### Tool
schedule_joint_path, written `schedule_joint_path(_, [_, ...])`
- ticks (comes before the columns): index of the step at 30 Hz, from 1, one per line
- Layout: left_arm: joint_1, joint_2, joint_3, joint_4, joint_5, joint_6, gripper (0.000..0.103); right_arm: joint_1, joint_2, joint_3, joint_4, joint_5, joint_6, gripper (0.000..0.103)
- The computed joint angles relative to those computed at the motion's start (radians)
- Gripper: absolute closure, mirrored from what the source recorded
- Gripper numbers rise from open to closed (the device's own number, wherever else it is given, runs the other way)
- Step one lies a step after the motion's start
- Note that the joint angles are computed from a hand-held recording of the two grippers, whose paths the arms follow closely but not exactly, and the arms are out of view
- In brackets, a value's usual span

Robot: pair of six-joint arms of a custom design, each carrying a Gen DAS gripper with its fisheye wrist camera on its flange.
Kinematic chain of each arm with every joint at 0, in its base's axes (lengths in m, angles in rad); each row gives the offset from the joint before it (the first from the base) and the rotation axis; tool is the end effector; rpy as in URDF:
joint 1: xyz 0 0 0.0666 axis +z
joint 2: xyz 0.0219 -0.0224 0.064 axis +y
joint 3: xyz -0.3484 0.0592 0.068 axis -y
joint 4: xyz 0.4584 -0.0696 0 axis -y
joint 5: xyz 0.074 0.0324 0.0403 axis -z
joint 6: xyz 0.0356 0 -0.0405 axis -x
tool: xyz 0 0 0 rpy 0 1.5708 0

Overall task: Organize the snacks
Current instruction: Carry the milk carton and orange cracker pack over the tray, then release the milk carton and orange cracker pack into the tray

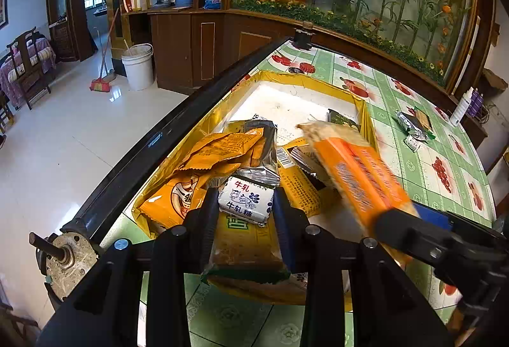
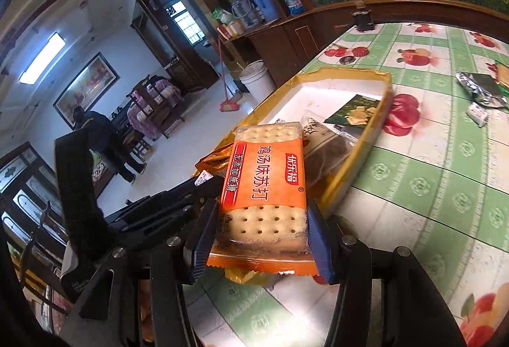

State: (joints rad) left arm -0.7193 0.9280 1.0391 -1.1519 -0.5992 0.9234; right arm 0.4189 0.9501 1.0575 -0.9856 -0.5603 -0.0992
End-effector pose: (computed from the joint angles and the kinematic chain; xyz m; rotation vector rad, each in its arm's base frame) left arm 0.2952 -0.2324 0.4117 -0.4364 2.3234 0.0277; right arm 0.3549 0.1783 0.4224 -0.6445 2.3908 0.9126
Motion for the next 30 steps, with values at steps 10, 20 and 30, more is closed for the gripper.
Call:
schedule_joint_path(10, [0.008,-0.002,0.001,0.001,0.013,-0.007,0.071,0.034,0.105,0.053,0.063,0.070,-0.019,0.049])
schedule_joint_path(20, [0.003,-0.020,0.012,-0.016,-0.020,0.048,0.039,-0.007,0.094,0.050,0.058,0.031,-0.091,0.036])
schedule_joint_path(30, [-0.054,0.020,0.068,-0.030,-0.105,0.048,0.031,-0.160,-0.003,-0.023,0.068,-0.064,-0.184,0.026])
